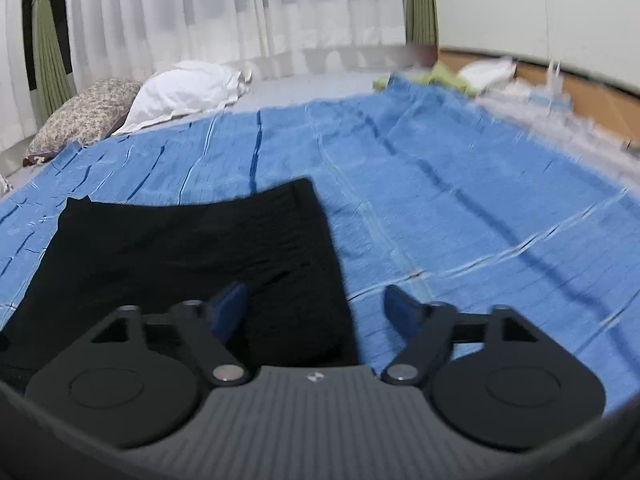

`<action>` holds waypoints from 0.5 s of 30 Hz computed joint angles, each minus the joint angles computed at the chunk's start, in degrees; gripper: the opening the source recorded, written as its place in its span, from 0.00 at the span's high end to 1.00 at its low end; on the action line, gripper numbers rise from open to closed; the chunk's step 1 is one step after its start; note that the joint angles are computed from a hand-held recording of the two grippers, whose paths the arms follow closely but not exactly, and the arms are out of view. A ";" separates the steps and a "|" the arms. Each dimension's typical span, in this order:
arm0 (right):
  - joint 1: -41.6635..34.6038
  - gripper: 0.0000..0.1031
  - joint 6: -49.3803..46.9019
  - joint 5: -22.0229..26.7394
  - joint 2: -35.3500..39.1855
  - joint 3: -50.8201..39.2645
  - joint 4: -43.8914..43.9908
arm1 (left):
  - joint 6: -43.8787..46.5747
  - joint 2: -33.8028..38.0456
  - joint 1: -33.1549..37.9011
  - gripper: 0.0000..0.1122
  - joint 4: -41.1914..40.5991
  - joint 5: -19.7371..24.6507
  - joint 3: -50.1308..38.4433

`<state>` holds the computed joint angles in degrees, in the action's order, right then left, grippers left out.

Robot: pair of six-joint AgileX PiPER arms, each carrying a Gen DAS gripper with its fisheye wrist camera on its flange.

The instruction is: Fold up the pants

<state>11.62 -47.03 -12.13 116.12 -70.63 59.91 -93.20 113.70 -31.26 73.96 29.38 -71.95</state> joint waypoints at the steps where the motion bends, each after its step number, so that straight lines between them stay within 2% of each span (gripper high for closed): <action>1: 0.94 0.11 -2.60 -2.20 -1.15 1.20 1.81 | 2.55 -0.70 0.90 0.52 -2.03 -1.18 -0.37; 3: 3.79 0.10 -5.04 -6.15 -2.95 2.87 2.35 | 10.94 -1.09 3.07 0.55 -9.35 -3.35 -3.06; 5: 5.84 0.10 -3.46 -5.16 -3.67 2.88 -1.53 | 22.40 -0.12 5.56 0.58 -20.23 -4.99 -7.77; 6: 7.74 0.10 -5.27 -6.95 -3.44 2.52 -0.84 | 28.13 0.58 6.61 0.63 -25.57 -5.33 -10.15; 8: 12.22 0.10 -12.81 -15.63 -1.53 0.57 4.52 | 38.55 2.42 8.13 0.67 -34.69 -4.65 -15.30; 9: 13.04 0.10 -13.96 -17.93 -0.62 -0.50 5.04 | 42.32 3.33 8.59 0.67 -37.52 -4.17 -17.51; 10: 13.15 0.10 -12.81 -17.95 -0.35 -1.02 4.26 | 44.52 4.26 8.79 0.67 -38.71 -3.86 -19.43; 11: 12.98 0.10 -9.37 -15.66 -0.63 -1.19 1.26 | 46.18 5.46 8.90 0.67 -39.33 -3.55 -21.60; 13: 11.39 0.14 2.09 -5.36 -1.26 -2.29 -9.75 | 50.48 8.82 9.01 0.67 -42.11 -2.06 -27.07; 14: 10.91 0.20 7.82 0.37 -0.44 -4.31 -15.48 | 54.09 11.33 9.27 0.67 -45.53 -0.12 -31.39; 15: 10.92 0.27 13.37 4.06 0.84 -6.29 -21.21 | 57.97 14.36 9.65 0.67 -49.59 2.61 -36.72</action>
